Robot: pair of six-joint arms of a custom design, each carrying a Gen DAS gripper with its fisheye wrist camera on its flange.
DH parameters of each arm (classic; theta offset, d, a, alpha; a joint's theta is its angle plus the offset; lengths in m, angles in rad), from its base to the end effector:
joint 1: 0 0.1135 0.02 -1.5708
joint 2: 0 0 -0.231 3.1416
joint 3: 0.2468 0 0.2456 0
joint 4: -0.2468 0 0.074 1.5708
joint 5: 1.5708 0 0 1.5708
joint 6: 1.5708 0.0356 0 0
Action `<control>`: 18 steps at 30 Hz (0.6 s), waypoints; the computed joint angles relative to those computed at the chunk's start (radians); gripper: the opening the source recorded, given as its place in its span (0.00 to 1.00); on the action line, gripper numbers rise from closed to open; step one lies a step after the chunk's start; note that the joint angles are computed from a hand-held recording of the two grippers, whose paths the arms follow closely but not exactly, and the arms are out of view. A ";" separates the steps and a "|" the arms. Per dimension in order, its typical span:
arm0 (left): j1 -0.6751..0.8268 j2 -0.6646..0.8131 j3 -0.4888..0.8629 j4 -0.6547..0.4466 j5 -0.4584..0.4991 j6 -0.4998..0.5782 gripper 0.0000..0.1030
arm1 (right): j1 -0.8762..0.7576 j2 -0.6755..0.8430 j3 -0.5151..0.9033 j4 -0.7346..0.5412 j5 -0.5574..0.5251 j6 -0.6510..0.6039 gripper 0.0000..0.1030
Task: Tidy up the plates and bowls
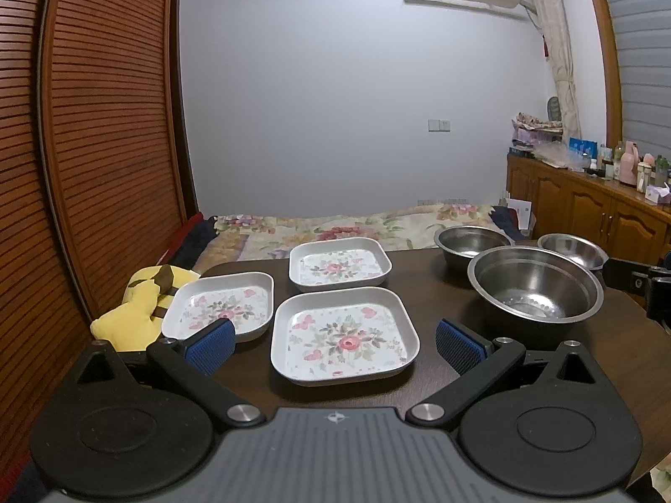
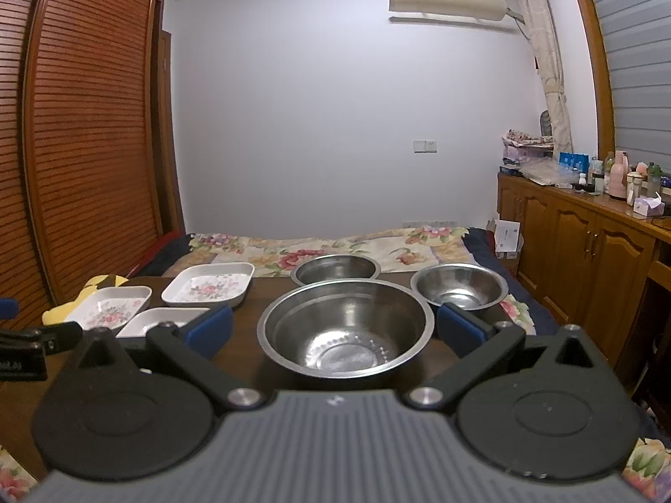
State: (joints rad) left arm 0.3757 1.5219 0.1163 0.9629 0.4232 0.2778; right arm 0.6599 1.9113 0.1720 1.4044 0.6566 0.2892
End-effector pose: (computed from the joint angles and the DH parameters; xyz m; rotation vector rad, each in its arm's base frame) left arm 0.1944 0.0610 0.0736 0.1696 1.9648 -0.0008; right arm 0.1815 0.1133 0.0528 0.0957 1.8318 0.0389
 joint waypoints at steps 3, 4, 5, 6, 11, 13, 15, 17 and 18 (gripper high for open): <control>0.003 0.029 0.015 -0.002 0.003 0.005 1.00 | 0.000 0.020 0.011 -0.002 -0.010 0.005 1.00; 0.005 0.044 0.023 -0.005 0.003 0.007 1.00 | -0.001 0.029 0.016 -0.004 -0.016 0.007 1.00; 0.007 0.055 0.029 -0.009 0.005 0.010 1.00 | 0.000 0.036 0.021 -0.006 -0.017 0.008 1.00; 0.010 0.066 0.035 -0.012 0.008 0.013 1.00 | 0.001 0.044 0.024 -0.004 -0.018 0.007 1.00; 0.032 0.120 0.074 -0.046 0.035 0.024 1.00 | 0.008 0.073 0.055 -0.024 -0.033 0.009 1.00; 0.036 0.164 0.092 -0.037 0.031 0.029 1.00 | 0.011 0.080 0.068 -0.034 -0.044 0.009 1.00; 0.039 0.199 0.107 -0.027 0.024 0.034 1.00 | 0.016 0.090 0.084 -0.045 -0.052 0.006 1.00; 0.046 0.227 0.126 -0.027 0.020 0.039 1.00 | 0.021 0.092 0.102 -0.073 -0.062 -0.002 1.00; 0.053 0.235 0.135 -0.033 0.028 0.043 1.00 | 0.022 0.092 0.112 -0.086 -0.070 -0.005 1.00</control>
State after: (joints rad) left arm 0.4290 1.7573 0.2508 0.9302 0.4512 0.3210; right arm 0.6817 2.0036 0.2842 1.3188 0.5871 0.2847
